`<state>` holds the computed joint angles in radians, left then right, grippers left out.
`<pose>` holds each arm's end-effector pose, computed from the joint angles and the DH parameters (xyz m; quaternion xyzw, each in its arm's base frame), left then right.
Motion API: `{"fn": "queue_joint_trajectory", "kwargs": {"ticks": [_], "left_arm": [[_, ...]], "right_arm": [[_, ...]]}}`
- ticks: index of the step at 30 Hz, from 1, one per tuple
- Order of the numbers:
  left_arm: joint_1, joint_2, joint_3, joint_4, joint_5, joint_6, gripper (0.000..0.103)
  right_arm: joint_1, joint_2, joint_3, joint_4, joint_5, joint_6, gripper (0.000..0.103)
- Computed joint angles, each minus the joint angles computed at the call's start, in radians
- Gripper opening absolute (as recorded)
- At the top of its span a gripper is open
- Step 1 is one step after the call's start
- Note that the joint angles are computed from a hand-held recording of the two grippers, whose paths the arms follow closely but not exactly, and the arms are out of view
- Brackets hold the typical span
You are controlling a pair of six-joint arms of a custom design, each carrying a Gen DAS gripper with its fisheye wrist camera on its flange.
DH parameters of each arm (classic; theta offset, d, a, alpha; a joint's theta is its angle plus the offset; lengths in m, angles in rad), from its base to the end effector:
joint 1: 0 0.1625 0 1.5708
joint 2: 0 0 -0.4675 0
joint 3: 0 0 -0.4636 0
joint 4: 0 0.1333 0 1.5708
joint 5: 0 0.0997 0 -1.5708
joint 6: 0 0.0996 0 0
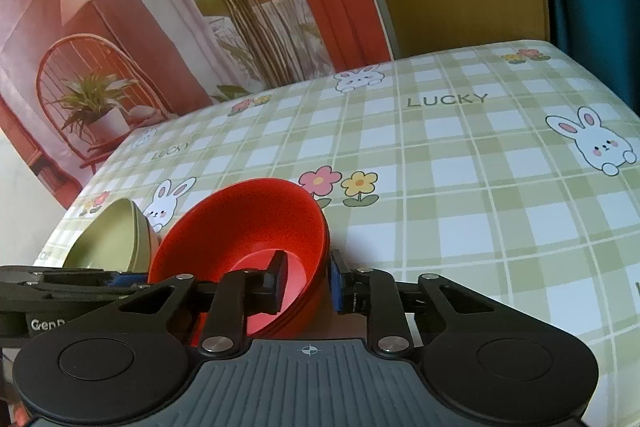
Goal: Organize plates and bowls
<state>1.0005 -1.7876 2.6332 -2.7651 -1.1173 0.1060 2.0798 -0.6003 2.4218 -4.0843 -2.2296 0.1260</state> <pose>-0.0299 -0.3743 0.2220 0.2816 0.9182 -0.2154 0.1766 0.2570 -0.3121 -0.0195 0.0617 -0.8948 0.3999 0.1889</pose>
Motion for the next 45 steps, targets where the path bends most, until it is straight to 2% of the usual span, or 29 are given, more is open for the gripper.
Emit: {"fn": "queue_joint_trajectory", "kwargs": {"ticks": [1,17,28,39,45], "left_arm": [[-0.001,-0.001,0.001,-0.002,-0.002,0.002,0.034],[-0.014,-0.040,0.011,-0.018,-0.002,-0.001,0.034],[-0.011,-0.094,0.002,-0.030,-0.014,0.027,0.034],[0.044,-0.167,-0.074,-0.003,-0.064,0.081,0.034],[0.101,-0.181,-0.156,0.037,-0.113,0.133,0.034]], "right_arm": [[0.002,0.000,-0.002,0.004,-0.003,0.002,0.020],[0.048,-0.021,-0.019,0.062,-0.053,0.005,0.018],[0.093,-0.047,-0.058,0.146,-0.075,0.032,0.018],[0.154,-0.065,-0.188,0.276,-0.062,-0.006,0.018],[0.181,-0.041,-0.291,0.345,-0.049,-0.033,0.018]]}}
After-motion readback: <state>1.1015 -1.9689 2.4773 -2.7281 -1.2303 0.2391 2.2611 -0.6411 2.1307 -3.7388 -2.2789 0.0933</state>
